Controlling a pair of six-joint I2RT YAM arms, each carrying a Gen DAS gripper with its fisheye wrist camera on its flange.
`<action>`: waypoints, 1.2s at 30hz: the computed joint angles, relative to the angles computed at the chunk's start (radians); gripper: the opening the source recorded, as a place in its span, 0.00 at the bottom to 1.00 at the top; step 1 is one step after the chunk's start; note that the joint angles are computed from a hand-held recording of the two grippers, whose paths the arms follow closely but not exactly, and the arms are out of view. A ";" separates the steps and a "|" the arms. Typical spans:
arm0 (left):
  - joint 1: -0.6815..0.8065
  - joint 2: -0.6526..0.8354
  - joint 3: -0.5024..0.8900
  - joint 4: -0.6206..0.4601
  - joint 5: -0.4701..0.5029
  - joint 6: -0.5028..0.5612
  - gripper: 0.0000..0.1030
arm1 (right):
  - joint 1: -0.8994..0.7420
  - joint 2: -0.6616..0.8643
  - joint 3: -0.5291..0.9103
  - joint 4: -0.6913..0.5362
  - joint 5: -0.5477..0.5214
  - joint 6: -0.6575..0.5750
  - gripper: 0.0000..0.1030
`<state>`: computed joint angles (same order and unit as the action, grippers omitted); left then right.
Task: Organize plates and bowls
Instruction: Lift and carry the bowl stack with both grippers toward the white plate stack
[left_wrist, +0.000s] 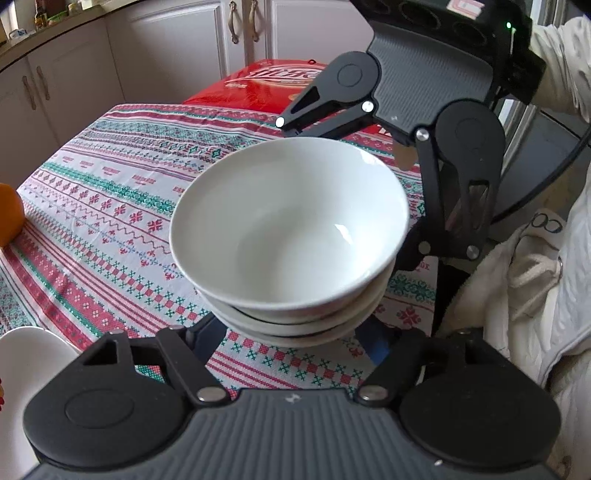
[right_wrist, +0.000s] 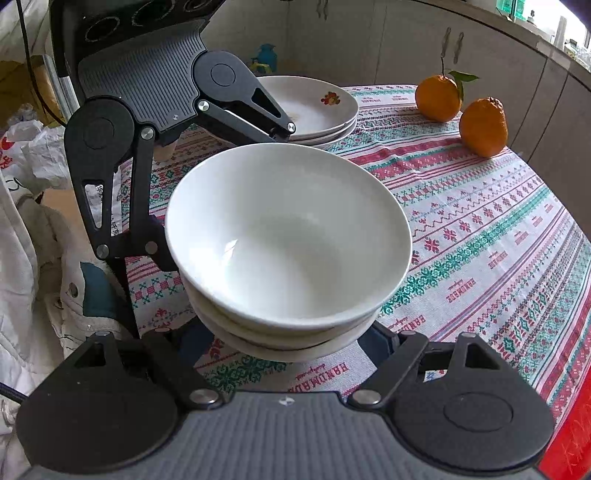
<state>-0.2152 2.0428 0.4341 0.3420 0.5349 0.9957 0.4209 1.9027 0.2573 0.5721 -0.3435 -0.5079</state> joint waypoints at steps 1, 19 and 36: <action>0.002 -0.003 0.003 -0.009 0.001 0.005 0.73 | 0.004 0.002 0.002 0.000 0.004 -0.002 0.85; -0.006 -0.016 -0.001 -0.013 -0.004 -0.008 0.73 | 0.032 -0.016 0.002 -0.019 0.042 0.025 0.84; 0.233 -0.260 -0.100 -0.123 0.059 0.075 0.73 | 0.189 -0.182 0.138 -0.240 0.129 0.014 0.84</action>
<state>0.0175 1.7823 0.3340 0.2195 0.5935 1.0706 0.6100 1.7203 0.3954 0.3318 -0.2140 -0.4935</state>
